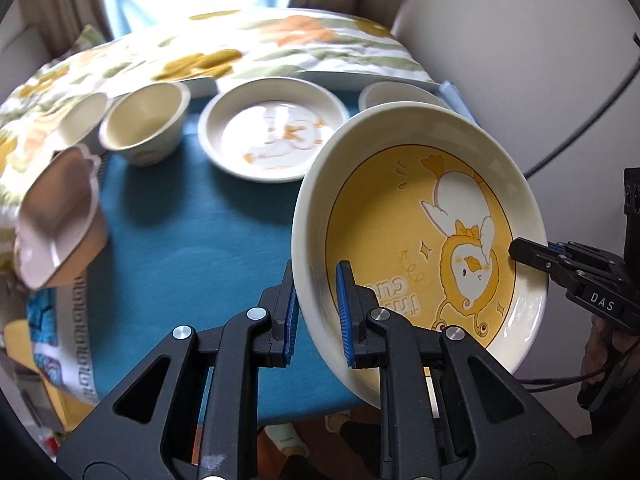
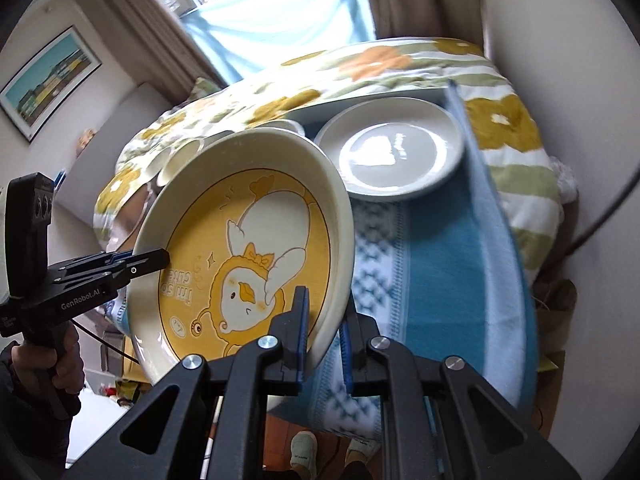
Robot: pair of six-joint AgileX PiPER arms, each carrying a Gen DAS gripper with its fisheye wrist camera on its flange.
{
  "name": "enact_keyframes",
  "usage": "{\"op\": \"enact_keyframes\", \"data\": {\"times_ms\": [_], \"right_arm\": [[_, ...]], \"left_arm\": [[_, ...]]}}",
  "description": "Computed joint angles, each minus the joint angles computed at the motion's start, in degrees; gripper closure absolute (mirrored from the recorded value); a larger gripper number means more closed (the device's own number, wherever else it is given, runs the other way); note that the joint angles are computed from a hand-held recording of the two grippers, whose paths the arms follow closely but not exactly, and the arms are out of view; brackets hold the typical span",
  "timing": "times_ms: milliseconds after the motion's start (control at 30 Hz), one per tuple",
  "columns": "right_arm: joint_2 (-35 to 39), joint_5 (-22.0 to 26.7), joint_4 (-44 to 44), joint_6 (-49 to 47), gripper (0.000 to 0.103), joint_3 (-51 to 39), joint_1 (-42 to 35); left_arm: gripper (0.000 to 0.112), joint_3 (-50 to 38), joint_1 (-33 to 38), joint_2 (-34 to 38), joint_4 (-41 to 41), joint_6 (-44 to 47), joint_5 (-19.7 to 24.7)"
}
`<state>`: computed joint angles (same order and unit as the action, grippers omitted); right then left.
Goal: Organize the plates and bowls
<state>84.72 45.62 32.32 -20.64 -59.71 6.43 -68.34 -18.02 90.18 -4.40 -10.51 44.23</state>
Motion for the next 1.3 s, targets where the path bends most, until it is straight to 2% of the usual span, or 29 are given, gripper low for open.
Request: {"op": "enact_keyframes", "data": {"times_ms": [133, 233, 433, 633, 867, 1167, 1300], "right_arm": [[4.67, -1.53, 0.43, 2.04, 0.090, -3.06, 6.64], [8.10, -2.96, -0.64, 5.64, 0.090, -5.60, 12.34], [14.88, -5.44, -4.15, 13.03, 0.090, -10.53, 20.68], [21.92, -6.80, -7.76, 20.09, 0.090, -16.05, 26.30], [26.12, -7.98, -9.74, 23.57, 0.090, -18.49, 28.30], [24.69, -12.43, -5.45, 19.58, 0.090, -14.04, 27.81], [25.01, -12.41, -6.83, 21.48, 0.090, -14.66, 28.36]], "left_arm": [[0.098, 4.33, 7.34, -3.99, -1.13, 3.62, 0.76], [0.098, 7.83, 14.56, -5.78, -4.38, 9.84, 0.70], [0.098, 9.73, 26.69, -2.06, -11.37, 24.02, -0.04], [0.098, 10.61, 35.13, 2.91, -15.64, 34.76, -1.50], [0.098, 10.87, 38.21, 7.36, -19.15, 41.88, -3.08], [0.098, 13.14, 39.88, 7.57, -22.23, 48.29, -5.06], [0.098, 13.33, 38.57, 7.50, -21.37, 48.05, -6.01]]}}
